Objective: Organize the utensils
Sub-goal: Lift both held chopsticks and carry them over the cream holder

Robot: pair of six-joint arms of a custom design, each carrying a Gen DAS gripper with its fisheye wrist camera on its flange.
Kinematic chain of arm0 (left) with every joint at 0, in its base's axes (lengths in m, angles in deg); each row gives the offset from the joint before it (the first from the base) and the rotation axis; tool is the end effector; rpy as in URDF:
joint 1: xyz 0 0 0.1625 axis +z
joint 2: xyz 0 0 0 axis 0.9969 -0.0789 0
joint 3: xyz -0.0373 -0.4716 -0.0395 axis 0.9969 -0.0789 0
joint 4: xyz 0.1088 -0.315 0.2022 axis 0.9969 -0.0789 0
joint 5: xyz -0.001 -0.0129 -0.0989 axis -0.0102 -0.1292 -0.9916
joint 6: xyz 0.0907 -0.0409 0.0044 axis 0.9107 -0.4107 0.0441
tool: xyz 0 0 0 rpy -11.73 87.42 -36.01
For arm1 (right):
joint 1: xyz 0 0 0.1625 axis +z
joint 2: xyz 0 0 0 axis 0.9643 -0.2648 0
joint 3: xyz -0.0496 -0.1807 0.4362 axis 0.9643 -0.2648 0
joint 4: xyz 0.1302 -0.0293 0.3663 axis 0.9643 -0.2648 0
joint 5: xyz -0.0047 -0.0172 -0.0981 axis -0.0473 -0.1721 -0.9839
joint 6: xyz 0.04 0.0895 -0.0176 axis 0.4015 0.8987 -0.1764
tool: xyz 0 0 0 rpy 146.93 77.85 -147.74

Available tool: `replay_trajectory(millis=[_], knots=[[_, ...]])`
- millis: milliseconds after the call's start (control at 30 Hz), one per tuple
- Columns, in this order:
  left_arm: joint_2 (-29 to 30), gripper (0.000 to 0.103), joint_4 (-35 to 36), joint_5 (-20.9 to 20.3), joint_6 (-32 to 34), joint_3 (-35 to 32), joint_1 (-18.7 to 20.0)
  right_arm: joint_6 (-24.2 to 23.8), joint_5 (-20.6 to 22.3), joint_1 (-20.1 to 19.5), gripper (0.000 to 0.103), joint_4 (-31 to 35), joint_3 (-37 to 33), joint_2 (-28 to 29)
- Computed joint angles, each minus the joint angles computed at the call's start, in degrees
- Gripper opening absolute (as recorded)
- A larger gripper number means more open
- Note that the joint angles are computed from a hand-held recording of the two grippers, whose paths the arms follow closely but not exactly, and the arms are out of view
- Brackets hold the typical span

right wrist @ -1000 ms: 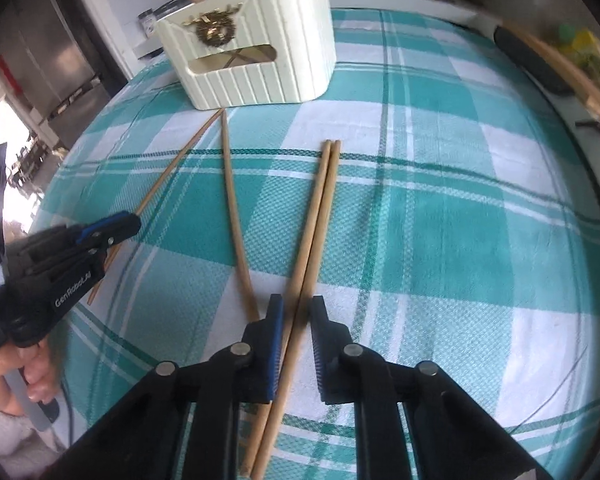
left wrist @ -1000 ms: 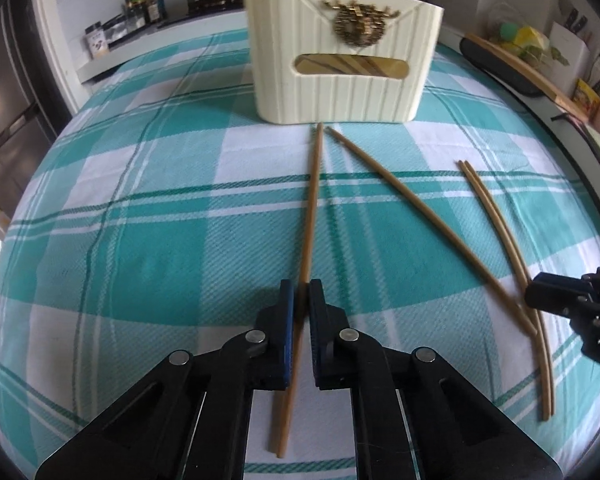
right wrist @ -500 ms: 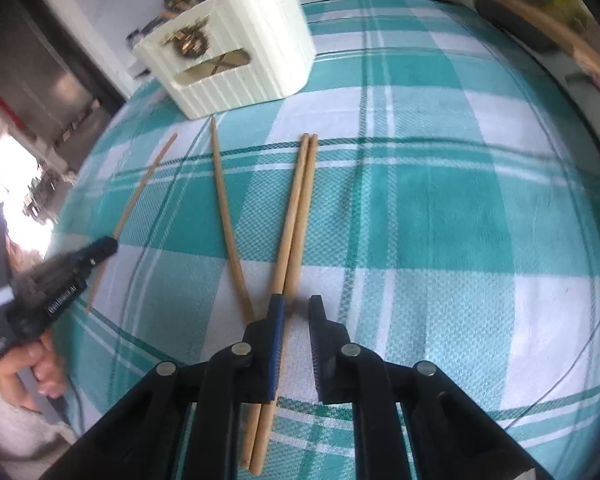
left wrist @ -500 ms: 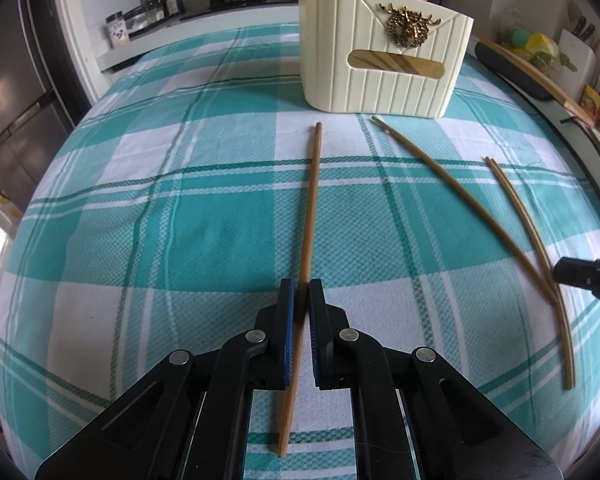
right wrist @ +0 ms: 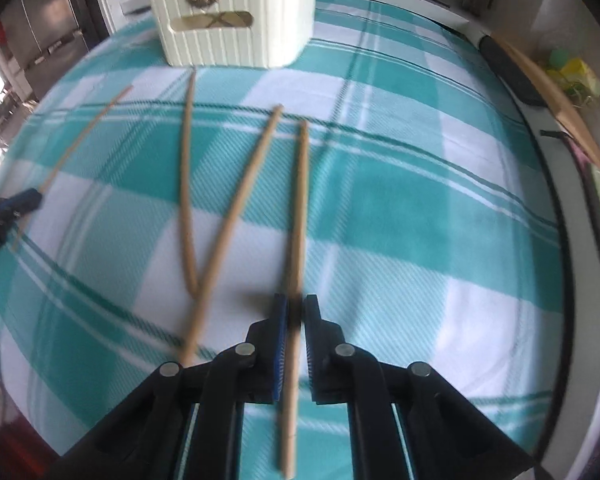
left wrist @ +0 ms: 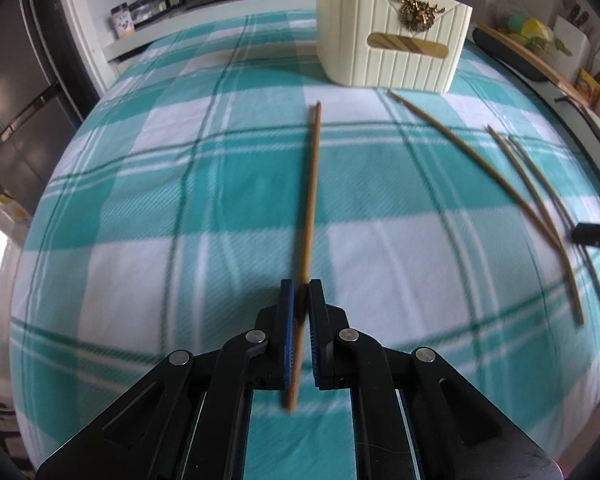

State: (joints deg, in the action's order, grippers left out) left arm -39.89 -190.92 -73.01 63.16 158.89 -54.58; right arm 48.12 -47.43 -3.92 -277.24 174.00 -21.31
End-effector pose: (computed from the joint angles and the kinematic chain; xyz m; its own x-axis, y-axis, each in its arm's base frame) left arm -0.3302 -0.4227 -0.0263 -0.5893 0.5212 -0.6173 0.6809 0.7317 -0.0322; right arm -0.0371 -0.3208 0.3297 -0.6203 0.1909 0.7608 -0.1313 0.9310 -0.3406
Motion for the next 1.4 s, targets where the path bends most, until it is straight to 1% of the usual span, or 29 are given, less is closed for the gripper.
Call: replay_trajectory(millis=[33, 100, 133, 167, 200, 267, 367, 433, 500, 533, 567, 600, 700, 733, 767, 833, 900, 933, 1000, 1133, 1200, 1300, 1400], knots=[[-0.59, 0.007, 0.93, -0.65, 0.32, -0.07, 0.33, 0.06, 0.35, -0.40, 0.013, 0.93, 0.05, -0.80], [-1.69, 0.019, 2.45, -3.10, 1.55, -0.77, 1.41, 0.34, 1.14, -1.15, 0.025, 4.04, -0.62, -2.51], [-2.01, 0.037, 2.75, -4.35, 2.60, -1.27, 1.95, 0.32, 2.11, -1.56, 0.035, 5.88, -1.09, -3.39], [-2.18, 0.052, 2.97, -5.43, 3.87, -1.94, 2.46, 0.32, 3.49, -2.09, 0.038, 8.56, -1.93, -4.53], [-2.18, 0.056, 3.64, -6.28, 5.21, -2.89, 2.92, 0.45, 3.98, -2.21, 0.038, 10.20, -2.69, -4.84], [-1.16, 0.056, 6.41, -6.75, 9.11, -5.94, 3.58, -0.46, 4.27, -2.09, 0.038, 12.80, -4.61, -4.33], [1.30, 0.056, 10.27, -5.96, 13.36, -10.40, 4.28, -2.30, 3.14, -1.40, 0.039, 13.06, -6.82, -1.64], [3.02, 0.056, 13.25, -6.28, 14.83, -13.92, 5.22, -3.38, 2.82, -0.52, 0.038, 13.96, -8.58, -0.40], [4.72, 0.057, 15.90, -6.70, 14.92, -17.74, 6.32, -3.78, 1.59, 0.71, 0.036, 14.60, -10.12, 1.22], [5.39, 0.055, 16.55, -6.77, 15.00, -19.36, 6.72, -4.49, 1.14, 1.16, 0.036, 13.99, -10.81, 2.30], [6.11, 0.050, 17.81, -6.51, 14.81, -21.10, 7.06, -4.63, 1.11, 1.53, 0.034, 14.04, -11.90, 3.34], [6.99, 0.048, 19.19, -6.34, 14.63, -23.25, 7.48, -4.04, 1.44, 1.70, 0.032, 14.88, -12.91, 3.92], [8.70, 0.031, 21.81, -6.64, 14.50, -27.51, 8.44, -3.37, 0.98, 2.41, 0.015, 15.43, -15.72, 6.04], [9.13, 0.015, 22.27, -6.77, 14.54, -28.57, 8.74, -2.86, 1.01, 2.47, 0.008, 16.13, -16.76, 6.47], [9.58, 0.006, 22.72, -7.15, 14.47, -29.63, 9.03, -2.39, 1.29, 2.60, 0.007, 16.10, -17.36, 6.93], [9.70, 0.005, 22.43, -7.67, 14.23, -30.17, 9.32, -1.66, 1.87, 2.70, 0.006, 16.15, -18.61, 7.19], [9.15, 0.004, 20.12, -7.08, 14.13, -29.26, 9.00, -0.94, 3.12, 2.97, 0.006, 14.86, -19.06, 7.06], [8.62, 0.004, 18.81, -7.18, 14.20, -28.55, 8.85, -0.58, 4.97, 3.08, 0.006, 14.24, -18.78, 5.91], [6.25, 0.004, 14.68, -8.64, 14.26, -25.87, 8.41, -0.78, 8.30, 3.52, 0.006, 12.55, -17.51, 2.97], [1.14, 0.004, 7.53, -10.69, 14.50, -20.55, 6.56, -1.09, 12.03, 6.60, 0.007, 10.32, -14.48, -3.60], [-1.54, 0.004, 3.94, -12.09, 15.10, -18.15, 5.47, -1.23, 12.53, 8.49, 0.007, 9.91, -12.95, -7.13], [-4.57, 0.004, -0.52, -13.31, 15.72, -15.37, 3.92, -1.50, 11.93, 11.71, 0.007, 8.40, -11.45, -10.35], [-6.53, 0.004, -3.89, -14.37, 15.97, -13.70, 2.88, -1.33, 10.71, 14.66, 0.007, 6.57, -11.03, -11.70]])
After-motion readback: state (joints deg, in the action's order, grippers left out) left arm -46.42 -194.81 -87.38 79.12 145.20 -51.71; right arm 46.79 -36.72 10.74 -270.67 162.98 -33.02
